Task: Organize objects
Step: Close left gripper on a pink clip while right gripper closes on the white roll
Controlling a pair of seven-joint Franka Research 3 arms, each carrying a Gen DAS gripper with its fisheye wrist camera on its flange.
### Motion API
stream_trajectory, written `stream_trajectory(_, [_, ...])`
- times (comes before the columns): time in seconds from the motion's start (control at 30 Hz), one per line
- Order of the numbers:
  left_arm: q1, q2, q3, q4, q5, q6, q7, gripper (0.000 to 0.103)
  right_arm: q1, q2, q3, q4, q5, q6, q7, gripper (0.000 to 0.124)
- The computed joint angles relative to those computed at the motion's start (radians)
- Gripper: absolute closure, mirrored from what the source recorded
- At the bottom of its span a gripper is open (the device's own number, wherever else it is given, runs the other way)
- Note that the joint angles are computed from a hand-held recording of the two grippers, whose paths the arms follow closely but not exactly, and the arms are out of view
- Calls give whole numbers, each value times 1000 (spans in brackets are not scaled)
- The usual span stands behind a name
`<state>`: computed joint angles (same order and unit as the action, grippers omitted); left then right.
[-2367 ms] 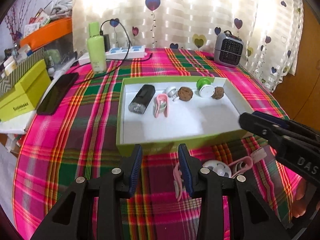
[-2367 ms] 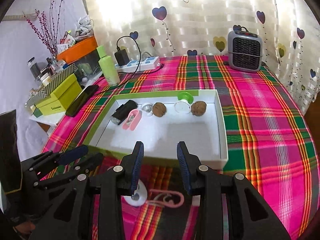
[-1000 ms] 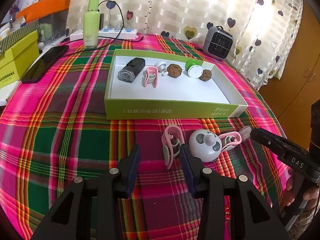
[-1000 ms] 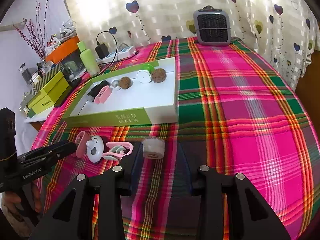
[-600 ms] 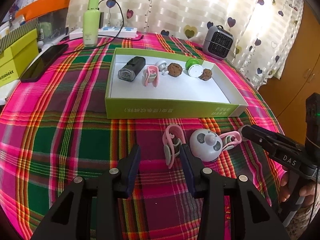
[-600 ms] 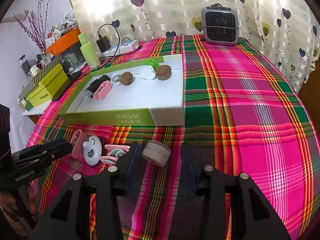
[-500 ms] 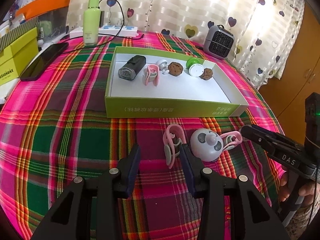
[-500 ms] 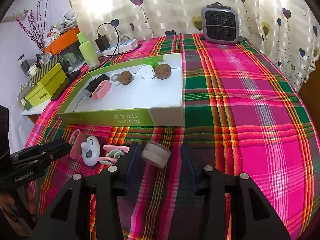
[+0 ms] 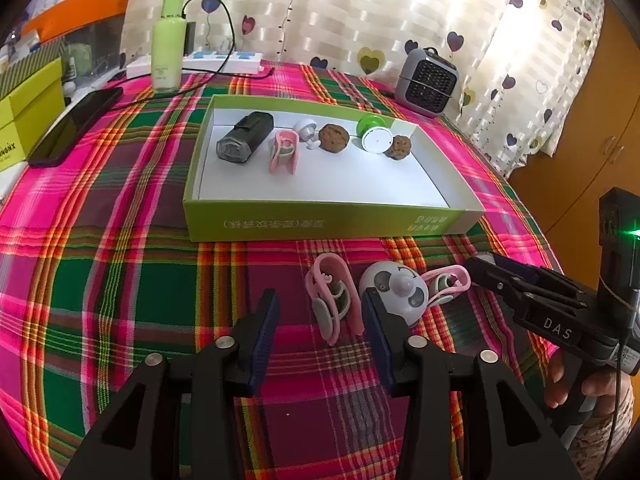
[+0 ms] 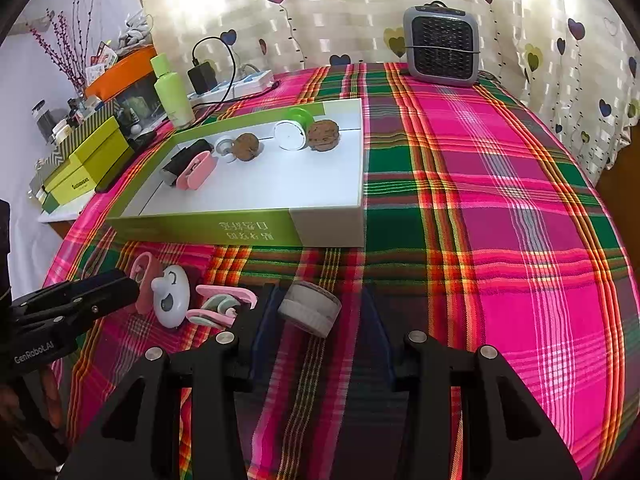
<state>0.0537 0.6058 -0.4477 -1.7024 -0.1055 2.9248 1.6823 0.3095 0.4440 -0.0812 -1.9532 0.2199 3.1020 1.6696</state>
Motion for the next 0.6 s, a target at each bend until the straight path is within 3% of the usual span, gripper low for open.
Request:
stream_trajectory(0.37, [-81, 2, 97, 28, 79, -17, -86, 59, 55, 1, -64, -1, -43, -7, 51, 80])
stream_trajectory(0.5, [-171, -1, 211, 45, 170, -19, -196, 59, 64, 3, -75, 1, -60, -11, 63, 80])
stream_trajectory(0.6, [-168, 4, 209, 50, 202, -18, -220, 59, 71, 3, -84, 1, -73, -14, 70, 80])
